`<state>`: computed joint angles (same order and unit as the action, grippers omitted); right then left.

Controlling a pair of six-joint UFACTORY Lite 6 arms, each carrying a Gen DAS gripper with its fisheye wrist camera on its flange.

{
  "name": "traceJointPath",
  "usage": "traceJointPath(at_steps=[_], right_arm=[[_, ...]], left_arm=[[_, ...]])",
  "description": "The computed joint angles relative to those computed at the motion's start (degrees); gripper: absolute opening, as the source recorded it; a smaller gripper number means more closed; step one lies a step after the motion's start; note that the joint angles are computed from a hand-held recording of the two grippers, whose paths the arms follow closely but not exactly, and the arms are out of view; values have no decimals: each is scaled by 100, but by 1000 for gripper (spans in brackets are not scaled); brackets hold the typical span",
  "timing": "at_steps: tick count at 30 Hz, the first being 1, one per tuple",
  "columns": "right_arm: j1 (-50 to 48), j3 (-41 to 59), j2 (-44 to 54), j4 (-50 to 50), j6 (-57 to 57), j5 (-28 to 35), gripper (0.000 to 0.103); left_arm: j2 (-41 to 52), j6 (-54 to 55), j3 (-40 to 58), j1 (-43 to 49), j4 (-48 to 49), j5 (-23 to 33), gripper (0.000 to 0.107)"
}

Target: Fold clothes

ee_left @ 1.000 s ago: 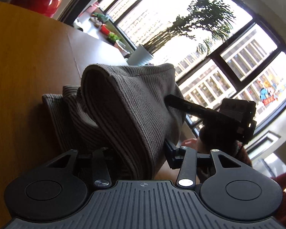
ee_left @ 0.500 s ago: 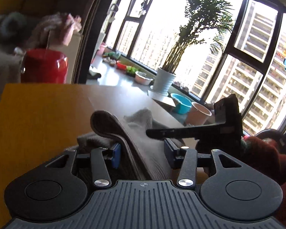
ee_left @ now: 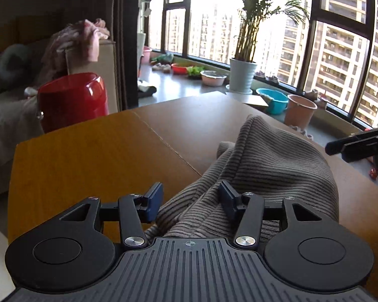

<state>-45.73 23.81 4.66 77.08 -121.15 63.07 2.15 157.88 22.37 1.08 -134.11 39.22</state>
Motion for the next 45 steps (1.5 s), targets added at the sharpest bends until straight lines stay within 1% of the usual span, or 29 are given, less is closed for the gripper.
traceJointPath(at_steps=[2,3,4,5,9,11,13,17,19,21,23,26,29,31,32,34,35,37,39,40,41,42,43,45], right_arm=[[-102,117,477,-385,421,11,65],[-48,154,712,-407,496,25,63],[14,191,942,-411,550,47,53],[148,184,1055,-266,504,26,47],[723,173,1119,464,309,-179,47],[965,256,1108,786,271,-292,47],[1211,365,1143,1130,132,-417,47],[1803,561,1106,1946,-391,-793,47],[2127,719,1055,2363,-649,-1047,47],[2431,954,1044,2740,-896,-1338,47],[2656,1273,1163,2865,-915,-1564,47],[2927,1573,1246,3077,-945,-1873,47],[3138,1358,873,3675,-1633,-2221,47],[3122,1001,413,3889,-2089,-2255,47],[3014,802,137,3736,-2088,-2143,48],[2672,391,-420,3125,-1882,-1792,49],[2504,168,-722,2843,-1805,-1639,51],[2302,-352,-1287,2668,-2046,-1553,51],[2191,-818,-1620,2676,-2328,-1623,51],[2146,-1000,-1599,2763,-2503,-1654,57],[2132,-1221,-1498,3080,-2917,-1667,62],[2143,-1412,-1367,3452,-3434,-1665,63],[2100,-1515,-1325,3614,-3711,-1577,64],[1981,-1675,-1337,3712,-3985,-1434,64]], left_arm=[[71,-34,-22,91,44,94,57],[62,-87,-22,101,69,86,57],[49,-143,-23,110,97,76,57],[24,-217,-11,105,129,38,57],[-27,-398,48,98,89,-129,58],[-2,-606,85,243,205,-137,62],[185,-1278,230,565,788,-15,63],[734,-3038,586,1333,2269,534,63],[737,-3451,522,1501,2625,742,63],[805,-3824,438,1637,3009,1069,62],[878,-3986,295,1605,3158,1317,64],[918,-3776,23,1328,2845,1542,68],[1029,-3668,-98,982,2448,1760,73],[1082,-3442,-139,699,2058,1799,74],[1113,-3329,-154,554,1862,1821,74],[1197,-3204,-147,384,1588,1870,74],[1276,-3176,-125,336,1502,1934,74],[1458,-3174,-27,280,1396,2054,74],[1639,-3171,80,234,1296,2163,74],[1725,-3129,112,175,1188,2230,74],[1765,-3097,135,137,1115,2253,74],[1761,-3082,141,109,1085,2246,74],[1742,-3089,145,128,1118,2228,74],[1551,-3070,8,282,1226,2222,74]])
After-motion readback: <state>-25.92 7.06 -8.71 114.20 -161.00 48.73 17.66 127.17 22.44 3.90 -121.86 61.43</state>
